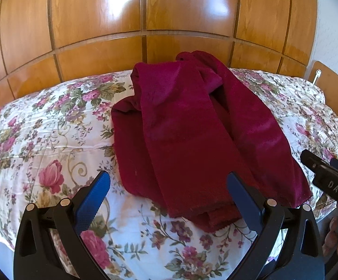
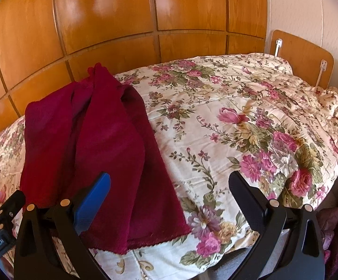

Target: Fold small clothes

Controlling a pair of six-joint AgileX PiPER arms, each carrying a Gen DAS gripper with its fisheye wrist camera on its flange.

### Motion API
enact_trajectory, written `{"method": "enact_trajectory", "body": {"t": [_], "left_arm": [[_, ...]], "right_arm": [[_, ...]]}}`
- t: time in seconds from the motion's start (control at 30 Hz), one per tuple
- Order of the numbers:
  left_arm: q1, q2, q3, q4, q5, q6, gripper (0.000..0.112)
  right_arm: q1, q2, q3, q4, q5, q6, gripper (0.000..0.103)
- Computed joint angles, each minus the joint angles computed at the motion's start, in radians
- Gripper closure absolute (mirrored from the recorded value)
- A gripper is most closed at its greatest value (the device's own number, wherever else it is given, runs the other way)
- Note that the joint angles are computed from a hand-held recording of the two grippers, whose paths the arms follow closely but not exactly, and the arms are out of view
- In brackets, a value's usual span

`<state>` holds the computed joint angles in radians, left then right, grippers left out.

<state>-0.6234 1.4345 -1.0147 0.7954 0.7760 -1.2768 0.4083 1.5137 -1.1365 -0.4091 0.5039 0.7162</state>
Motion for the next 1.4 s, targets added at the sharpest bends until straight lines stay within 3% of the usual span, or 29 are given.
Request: {"method": "enact_trajectory", "body": {"t": [0.1,0.2,0.27,0.37,0.5,0.53,0.57,0.6,0.67,0.77,0.83,0.9,0.97,1.03,1.1,1.13,1.17,1.23,1.3,1.37,1.4], "left_arm": [[0.056,-0.006,-0.017,-0.076,-0.049,0.121,0.029],[0.106,-0.008,-0.033,-0.187,-0.111,0.28,0.036],[0.11,0.007,-0.056,-0.214,-0.127,0.346,0.036],[0.1,0.05,-0.099,-0.209,-0.117,0.38,0.036],[0.107,0.168,-0.206,-0.248,-0.063,0.499,0.036],[0.113,0.199,-0.227,-0.276,-0.054,0.545,0.036],[0.114,0.216,-0.232,-0.277,-0.05,0.556,0.036],[0.116,0.231,-0.228,-0.281,-0.057,0.57,0.047],[0.149,0.231,-0.215,-0.364,-0.089,0.648,0.071],[0.214,0.183,-0.185,-0.478,-0.148,0.721,0.107],[0.276,0.148,-0.189,-0.548,-0.162,0.756,0.112],[0.364,0.109,-0.185,-0.681,-0.198,0.847,0.112],[0.434,0.104,-0.22,-0.655,-0.181,0.839,0.112],[0.507,0.125,-0.266,-0.657,-0.147,0.842,0.112],[0.567,0.14,-0.294,-0.736,-0.123,0.906,0.112],[0.588,0.14,-0.295,-0.731,-0.125,0.898,0.112],[0.596,0.145,-0.299,-0.743,-0.123,0.908,0.112],[0.614,0.154,-0.296,-0.851,-0.117,0.984,0.107],[0.595,0.159,-0.281,-0.879,-0.121,0.986,0.062],[0.565,0.139,-0.231,-0.862,-0.178,0.974,0.048],[0.553,0.138,-0.22,-0.866,-0.192,0.981,0.048]], "right_arm": [[-0.067,0.019,-0.033,0.181,-0.032,-0.179,0.002],[-0.106,0.054,-0.085,0.343,-0.038,-0.358,0.004],[-0.119,0.087,-0.13,0.452,-0.032,-0.478,0.013],[-0.132,0.174,-0.249,0.604,0.017,-0.636,0.023],[-0.129,0.344,-0.478,0.71,0.162,-0.774,0.023],[-0.127,0.39,-0.54,0.732,0.215,-0.806,0.029],[-0.125,0.431,-0.596,0.753,0.27,-0.844,0.052],[-0.116,0.472,-0.657,0.747,0.335,-0.872,0.064],[-0.108,0.48,-0.682,0.733,0.358,-0.926,0.088],[-0.146,0.445,-0.686,0.742,0.336,-0.965,0.093],[-0.181,0.442,-0.724,0.71,0.316,-0.935,0.098],[-0.211,0.448,-0.774,0.642,0.293,-0.876,0.098],[-0.232,0.506,-0.892,0.535,0.311,-0.796,0.101],[-0.263,0.585,-1.042,0.497,0.382,-0.749,0.101],[-0.291,0.643,-1.155,0.554,0.465,-0.742,0.095],[-0.293,0.655,-1.167,0.575,0.478,-0.751,0.084],[-0.292,0.661,-1.167,0.598,0.482,-0.77,0.063],[-0.278,0.683,-1.175,0.666,0.498,-0.829,0.051],[-0.264,0.685,-1.158,0.736,0.526,-0.888,0.041],[-0.24,0.68,-1.119,0.789,0.545,-0.943,0.035],[-0.233,0.677,-1.099,0.813,0.551,-0.963,0.034]]}}
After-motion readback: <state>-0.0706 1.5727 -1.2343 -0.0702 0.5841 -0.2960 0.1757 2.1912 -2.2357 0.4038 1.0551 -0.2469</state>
